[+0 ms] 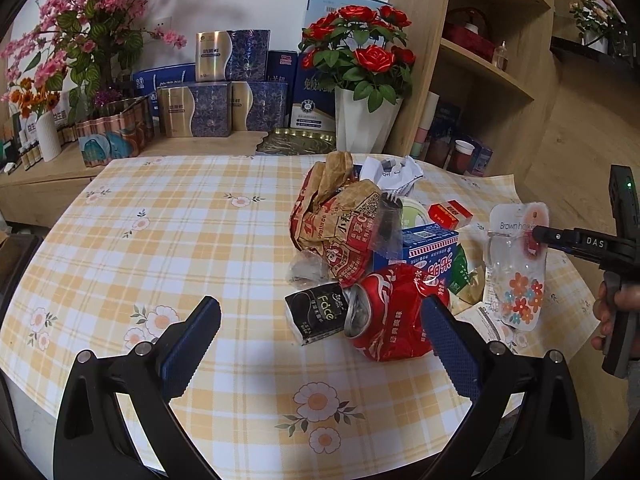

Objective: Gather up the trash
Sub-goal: 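Close the right tool on the clear flower-print plastic packaging and lift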

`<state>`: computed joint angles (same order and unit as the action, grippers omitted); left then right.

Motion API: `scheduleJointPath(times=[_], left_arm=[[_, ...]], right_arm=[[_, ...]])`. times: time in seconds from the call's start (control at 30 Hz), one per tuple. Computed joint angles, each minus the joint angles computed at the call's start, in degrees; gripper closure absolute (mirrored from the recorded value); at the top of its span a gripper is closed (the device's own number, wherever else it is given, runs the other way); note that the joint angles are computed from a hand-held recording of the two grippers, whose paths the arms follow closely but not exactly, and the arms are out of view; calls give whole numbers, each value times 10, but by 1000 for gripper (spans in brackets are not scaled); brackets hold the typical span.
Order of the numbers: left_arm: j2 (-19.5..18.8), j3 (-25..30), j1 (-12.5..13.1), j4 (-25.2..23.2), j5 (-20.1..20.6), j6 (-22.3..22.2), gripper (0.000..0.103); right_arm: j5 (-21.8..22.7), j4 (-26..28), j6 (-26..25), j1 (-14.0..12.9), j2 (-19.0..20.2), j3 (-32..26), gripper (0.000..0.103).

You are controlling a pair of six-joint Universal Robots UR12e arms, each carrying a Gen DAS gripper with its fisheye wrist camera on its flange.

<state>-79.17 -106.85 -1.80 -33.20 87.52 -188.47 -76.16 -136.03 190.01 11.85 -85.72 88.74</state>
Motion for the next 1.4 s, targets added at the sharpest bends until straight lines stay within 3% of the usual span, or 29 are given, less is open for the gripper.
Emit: scheduleJointPath(times=[0.03,0.1,0.2,0.3,0.37,0.47,0.57,0.67,0.77,0.83,1.0,1.1,1.33,1.37,1.4], left_arm=[[-1,0,0,-2,-4,1,5],[-2,1,1,-5,-8,1,5],[-3,2,2,-6,-13,0,5],[-4,2,2,-8,-14,2,5],[-4,2,3,-9,-16,2,5],[-5,3,2,-12,-18,2,5],[-7,5,1,-13,-20,5,5],[-10,7,0,-16,-24,6,5],[-12,8,-2,-16,-23,11,5],[-13,8,-1,-17,-24,14,5],[-20,10,-1,-22,-30,10,5],[-23,9,-3,-18,-36,2,5],[-25,9,-8,-24,-33,12,5],[-25,9,-9,-24,-32,13,5],[-24,8,-8,-24,-31,14,5]], right_arm=[[-3,-1,-2,2,2,-1,53],[-19,-5,-1,6,4,-2,53],[-14,-12,11,3,4,-1,68],[-1,-20,65,-10,-2,7,69],[51,-39,127,-31,-8,24,69],[164,-85,237,-66,-12,56,69],[194,-83,236,-72,-7,59,67],[164,-36,181,-63,3,43,67],[161,-10,192,-65,11,40,67],[156,-26,192,-67,7,48,67],[16,11,112,-45,-5,47,67],[-41,8,93,-30,-11,60,67],[-100,-40,162,-10,-12,88,67],[-99,-39,179,-10,-11,87,64],[-102,-37,203,-8,-10,85,53]])
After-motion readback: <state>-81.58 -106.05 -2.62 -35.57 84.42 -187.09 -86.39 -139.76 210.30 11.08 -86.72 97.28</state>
